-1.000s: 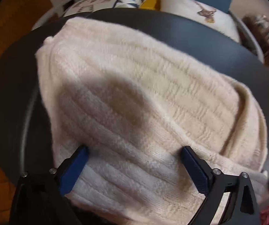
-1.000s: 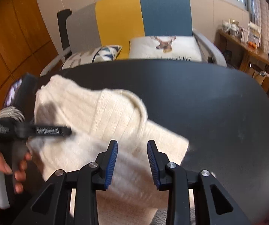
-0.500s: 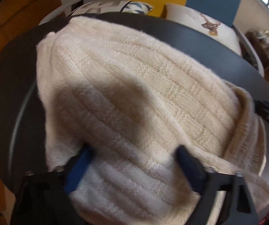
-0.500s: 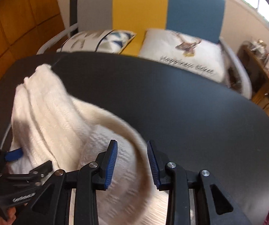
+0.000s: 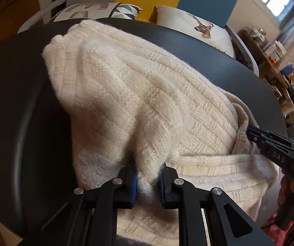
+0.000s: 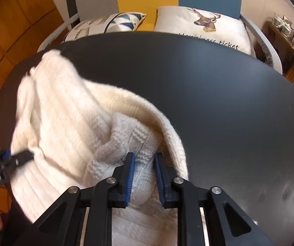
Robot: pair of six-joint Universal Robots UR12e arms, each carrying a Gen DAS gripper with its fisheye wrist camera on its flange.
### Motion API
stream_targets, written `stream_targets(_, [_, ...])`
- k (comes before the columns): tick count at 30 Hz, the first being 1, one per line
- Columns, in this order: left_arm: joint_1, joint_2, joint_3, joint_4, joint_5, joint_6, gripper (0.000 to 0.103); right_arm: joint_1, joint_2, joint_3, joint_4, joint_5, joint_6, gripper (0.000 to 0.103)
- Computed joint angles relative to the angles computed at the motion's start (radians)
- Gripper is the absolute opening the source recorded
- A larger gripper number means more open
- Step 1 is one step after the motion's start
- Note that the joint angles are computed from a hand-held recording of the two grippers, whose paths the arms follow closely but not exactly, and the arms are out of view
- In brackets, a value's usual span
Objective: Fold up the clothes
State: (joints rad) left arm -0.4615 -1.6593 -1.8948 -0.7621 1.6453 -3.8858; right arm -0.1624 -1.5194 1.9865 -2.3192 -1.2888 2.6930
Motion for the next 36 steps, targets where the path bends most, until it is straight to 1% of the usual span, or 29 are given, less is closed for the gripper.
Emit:
stream_targets(2, [0.014,0.022,-0.022,0.001,-0.007,0.027,0.017,0.009,-0.019,0.018,0.005,-0.010,0.008,0.015])
stream_targets(5, [0.038,0.067,-0.061,-0.001,-0.014,0.072,0.014,0.027,-0.050,0.059,-0.029,-0.038,0.023,0.009])
stream_targets(6, [0.049,0.061,-0.058,0.000,-0.011,0.093,0.013,0.036,-0.060,0.074,-0.048,-0.056,0.022,0.007])
stream_targets(8, [0.073,0.021,-0.025,0.004,0.003,0.142,0.013,0.055,-0.081,0.102,-0.086,-0.094,0.021,0.006])
stream_targets(9, [0.083,0.017,-0.021,0.001,0.015,0.162,0.013,0.059,-0.090,0.114,-0.097,-0.101,0.029,0.006])
stream_targets(10, [0.098,0.029,-0.032,-0.006,0.022,0.171,0.013,0.063,-0.100,0.126,-0.107,-0.108,0.038,0.006])
stream_targets(13, [0.152,0.067,-0.072,-0.035,0.025,0.186,0.013,0.069,-0.119,0.148,-0.103,-0.091,0.075,0.006])
stream_targets(17, [0.230,0.103,-0.134,-0.013,-0.024,0.188,0.013,0.105,-0.136,0.169,-0.111,-0.081,0.136,0.006])
stream_targets(20, [0.256,0.099,-0.138,0.018,-0.018,0.236,0.013,0.151,-0.136,0.172,-0.120,-0.079,0.203,0.006])
stream_targets(21, [0.262,0.095,-0.134,0.024,0.000,0.256,0.013,0.166,-0.136,0.173,-0.126,-0.082,0.222,0.006])
stream_targets(23, [0.271,0.080,-0.121,0.038,0.057,0.302,0.013,0.189,-0.143,0.176,-0.117,-0.041,0.264,0.006])
stream_targets(24, [0.277,0.071,-0.115,0.046,0.086,0.321,0.013,0.194,-0.146,0.180,-0.113,-0.018,0.274,0.006])
stream_targets(25, [0.288,0.063,-0.112,0.059,0.097,0.335,0.013,0.207,-0.153,0.186,-0.112,-0.004,0.267,0.007])
stream_targets(27, [0.317,0.052,-0.116,0.103,0.061,0.350,0.014,0.231,-0.164,0.197,-0.110,0.023,0.252,0.010])
stream_targets(28, [0.328,0.050,-0.118,0.120,0.040,0.359,0.014,0.221,-0.175,0.203,-0.108,0.042,0.254,0.013])
stream_targets(30, [0.345,0.053,-0.120,0.145,-0.003,0.379,0.015,0.201,-0.196,0.214,-0.104,0.081,0.260,0.021])
stream_targets(32, [0.370,0.076,-0.134,0.168,-0.068,0.380,0.015,0.179,-0.217,0.225,-0.098,0.120,0.266,0.022])
stream_targets(33, [0.383,0.090,-0.141,0.179,-0.104,0.372,0.016,0.146,-0.230,0.229,-0.100,0.155,0.293,0.022])
stream_targets(34, [0.399,0.111,-0.154,0.193,-0.145,0.361,0.020,0.124,-0.230,0.226,-0.107,0.174,0.315,0.022])
stream_targets(35, [0.408,0.131,-0.166,0.202,-0.170,0.346,0.021,0.107,-0.238,0.226,-0.111,0.181,0.329,0.024])
stream_targets(36, [0.409,0.147,-0.173,0.207,-0.180,0.327,0.027,0.090,-0.245,0.226,-0.115,0.188,0.343,0.024])
